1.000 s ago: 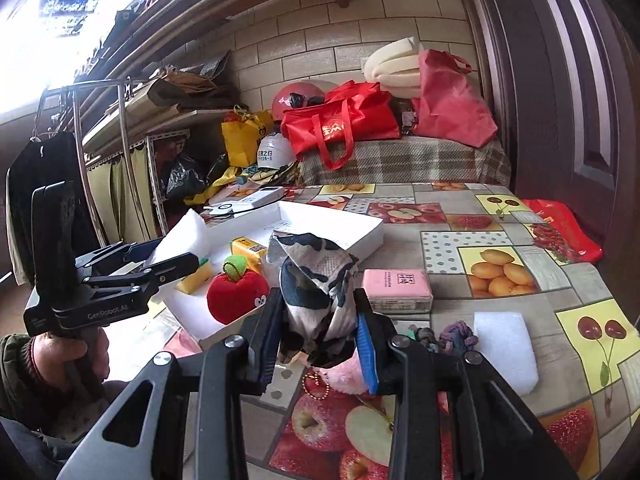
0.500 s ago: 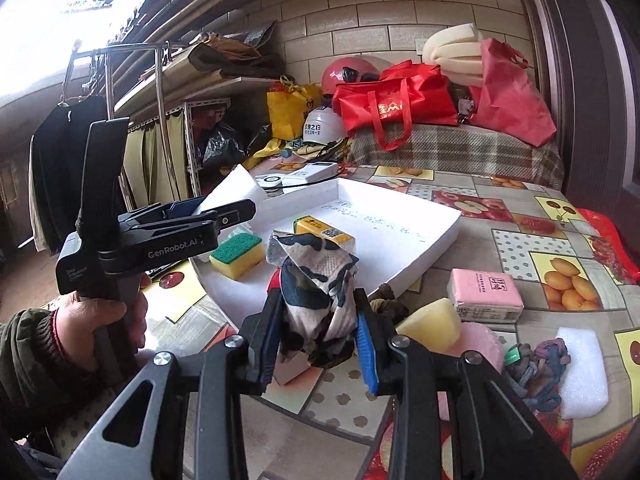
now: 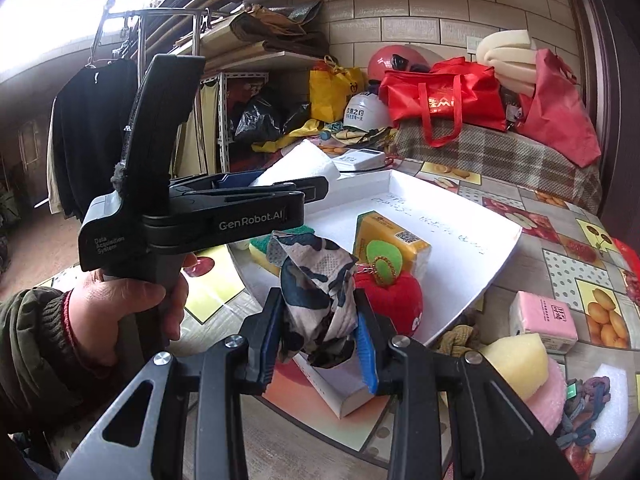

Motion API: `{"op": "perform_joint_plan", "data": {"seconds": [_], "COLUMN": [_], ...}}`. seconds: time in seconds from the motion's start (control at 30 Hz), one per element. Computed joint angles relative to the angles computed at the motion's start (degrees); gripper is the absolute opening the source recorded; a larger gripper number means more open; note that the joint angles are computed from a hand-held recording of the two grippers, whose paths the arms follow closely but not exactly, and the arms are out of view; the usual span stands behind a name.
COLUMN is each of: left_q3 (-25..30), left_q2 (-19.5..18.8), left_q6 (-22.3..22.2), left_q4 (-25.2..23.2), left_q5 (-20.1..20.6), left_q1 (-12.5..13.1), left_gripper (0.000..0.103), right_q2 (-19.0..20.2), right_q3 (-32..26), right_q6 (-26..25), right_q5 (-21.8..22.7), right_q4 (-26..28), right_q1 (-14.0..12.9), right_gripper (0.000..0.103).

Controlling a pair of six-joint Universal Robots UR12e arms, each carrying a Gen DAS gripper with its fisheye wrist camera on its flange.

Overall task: Organize soft objects
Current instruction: 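Lower the foam block into the tray with the left tool while the right tool drops the camouflage cloth there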

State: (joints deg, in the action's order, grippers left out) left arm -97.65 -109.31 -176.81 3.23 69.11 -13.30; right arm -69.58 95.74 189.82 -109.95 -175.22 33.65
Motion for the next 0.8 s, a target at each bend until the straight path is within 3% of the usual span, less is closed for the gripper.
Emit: {"op": "perform_joint_plan", "data": {"seconds": [0.2,0.5,0.8], "left_q3": [-0.1,0.0,0.2], "left_q2": [0.0,0.1,0.1], "left_q6": [-0.1,-0.1,-0.6], "left_q4": [0.3,0.1,-0.8], "left_q5": [-0.1,-0.2,-0.2], "left_q1": [0.0,0.1,0.1], "left_gripper": [0.067,0.067,0.067], "right_q2": [0.2,2.0,2.5], "right_q3": [-1.0,-3.8,-4.5], "right_q6": [4.5,11.1,6.8], "right_q5": [2.5,-3.0,-1.6], "right_q4": [3.3,5.0,4.7], "right_q1": [-1.5,-3.0,-1.8], "right_gripper": [0.033,0.033,0.033]}}
